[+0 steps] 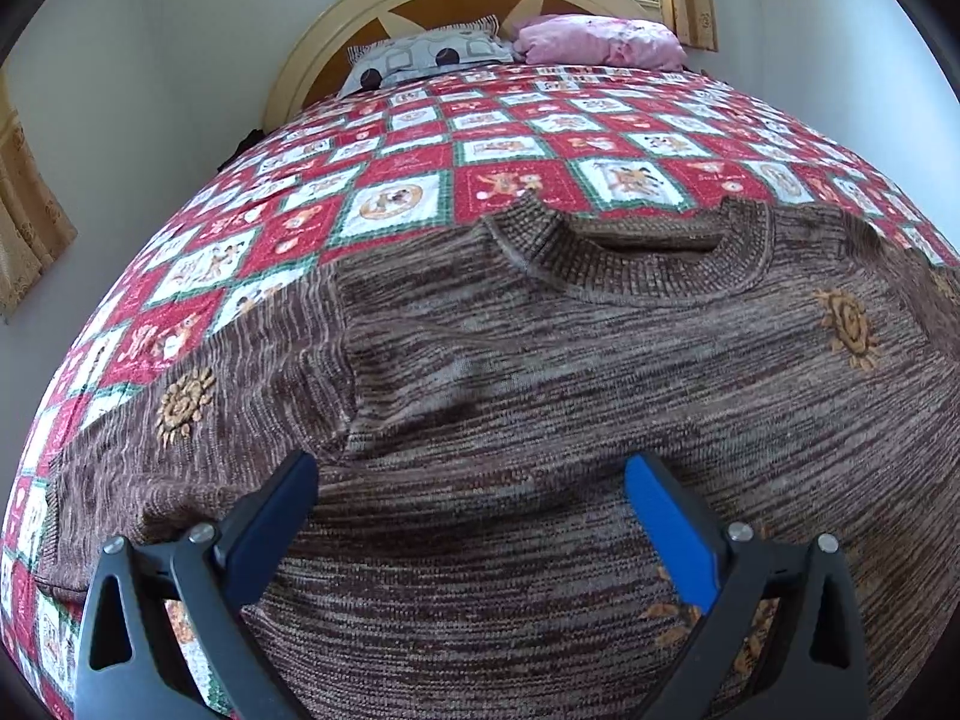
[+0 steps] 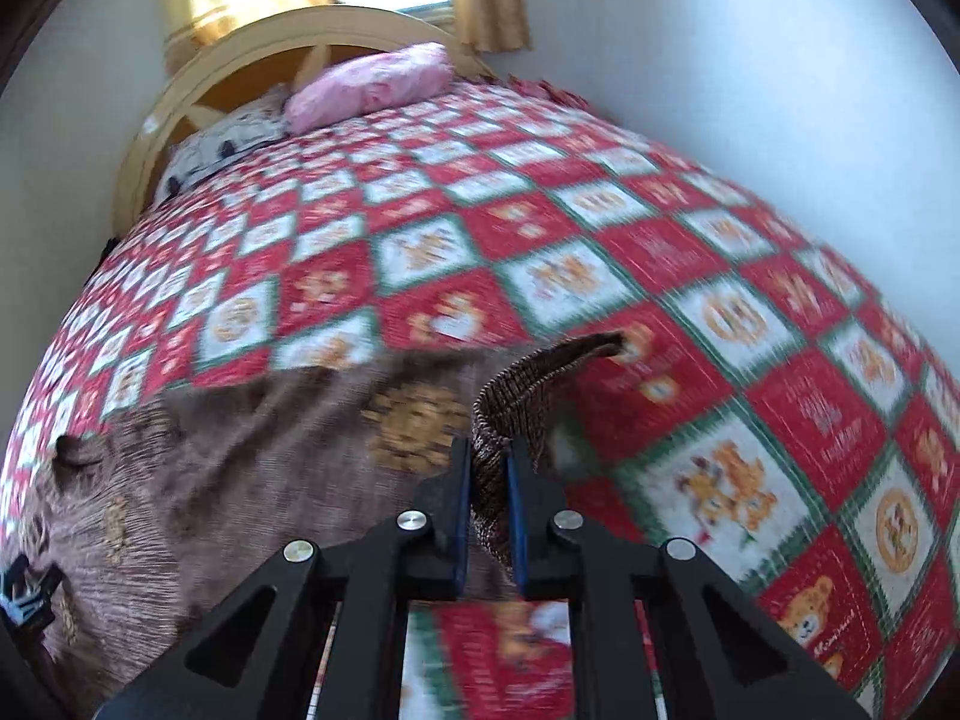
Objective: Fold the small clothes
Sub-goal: 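Grasp the sweater sleeve cuff with the right gripper and lift it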
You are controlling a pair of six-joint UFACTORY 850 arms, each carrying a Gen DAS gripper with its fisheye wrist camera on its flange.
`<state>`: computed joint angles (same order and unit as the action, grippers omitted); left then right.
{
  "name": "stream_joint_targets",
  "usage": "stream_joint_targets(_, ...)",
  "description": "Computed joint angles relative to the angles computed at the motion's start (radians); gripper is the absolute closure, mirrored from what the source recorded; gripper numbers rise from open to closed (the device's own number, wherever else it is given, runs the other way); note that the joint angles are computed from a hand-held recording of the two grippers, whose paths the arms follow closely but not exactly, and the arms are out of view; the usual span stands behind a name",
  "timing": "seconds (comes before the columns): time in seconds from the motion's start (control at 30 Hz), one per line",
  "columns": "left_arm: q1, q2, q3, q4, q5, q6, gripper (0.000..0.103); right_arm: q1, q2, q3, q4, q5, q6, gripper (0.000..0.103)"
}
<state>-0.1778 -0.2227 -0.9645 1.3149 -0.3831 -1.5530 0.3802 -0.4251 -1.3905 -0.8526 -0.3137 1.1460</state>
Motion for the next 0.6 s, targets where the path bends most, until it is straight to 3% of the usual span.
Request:
stream_joint_targets(0.37, -0.007, -0.001, 0.005, 0.033, -0.015, -0.035, 0.0, 0.186, -0.057, -0.102, -0.097, 0.015, -0.101, 0.093)
stream_joint_targets(0.6, 0.002, 0.0, 0.007, 0.015, 0.006, -0.027, 0.0, 0.3, -0.13, -0.141, 0.008, 0.02, -0.319, 0.095)
